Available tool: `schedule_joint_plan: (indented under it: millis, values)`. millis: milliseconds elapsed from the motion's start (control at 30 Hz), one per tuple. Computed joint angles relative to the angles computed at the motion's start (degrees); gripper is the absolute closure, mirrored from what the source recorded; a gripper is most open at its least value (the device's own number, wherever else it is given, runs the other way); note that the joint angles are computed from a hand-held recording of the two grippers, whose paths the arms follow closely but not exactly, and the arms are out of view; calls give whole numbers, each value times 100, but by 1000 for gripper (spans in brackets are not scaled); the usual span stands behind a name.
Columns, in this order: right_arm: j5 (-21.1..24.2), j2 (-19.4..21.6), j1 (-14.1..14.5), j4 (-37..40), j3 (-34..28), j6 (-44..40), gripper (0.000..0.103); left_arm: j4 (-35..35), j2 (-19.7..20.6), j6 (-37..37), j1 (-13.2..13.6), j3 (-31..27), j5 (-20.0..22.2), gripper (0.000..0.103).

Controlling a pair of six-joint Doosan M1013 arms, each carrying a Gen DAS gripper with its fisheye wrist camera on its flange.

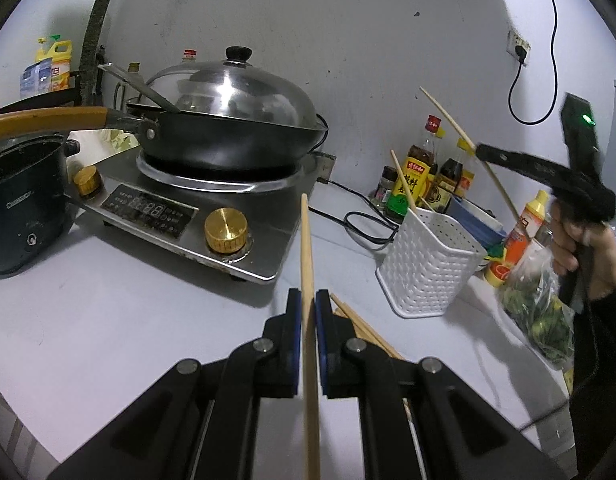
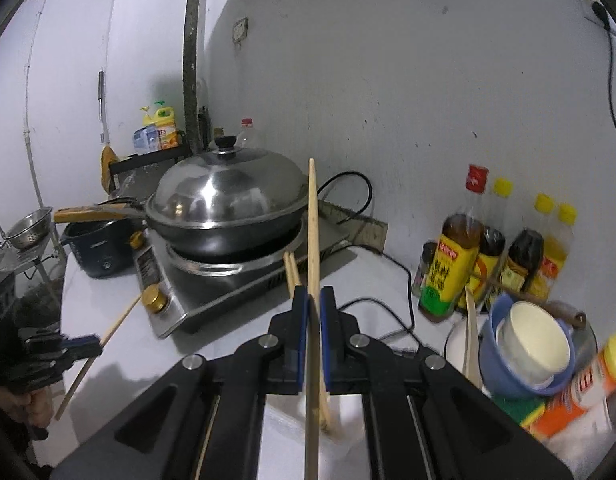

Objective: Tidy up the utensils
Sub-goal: 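Insert the right gripper's chopstick into the white holder and open, while left holds its chopstick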

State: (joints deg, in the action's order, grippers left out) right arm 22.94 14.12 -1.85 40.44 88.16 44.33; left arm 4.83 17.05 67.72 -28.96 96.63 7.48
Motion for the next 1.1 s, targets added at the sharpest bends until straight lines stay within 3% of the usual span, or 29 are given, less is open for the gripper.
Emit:
schedule_joint_plan:
  millis: [100, 400, 533, 633, 733, 933, 1100]
  values:
    - [-90, 234, 34, -127, -252, 191, 97, -166, 45, 185, 20, -40, -19, 97]
    - [-110, 801, 265, -1611, -659, 1162, 97, -617, 116, 600, 93, -98, -79, 97]
    - [-193, 854, 308, -1727, -542, 1101, 97, -893, 138, 863, 106, -111, -75, 97]
    - [-493, 793, 401, -2545, -346, 1558, 97, -999, 148, 973, 99, -116, -77, 97]
    - [-510, 750, 429, -2896, -227, 1760, 97, -925, 128, 892, 82, -96, -107, 97]
    - [-618, 616, 417, -3202, 54, 1973, 97, 924, 52, -980, 15, -39, -166, 97]
    - [-593, 444, 337, -2805, 286, 1766, 86, 2347, -28, -2443, -44, -15, -200, 97]
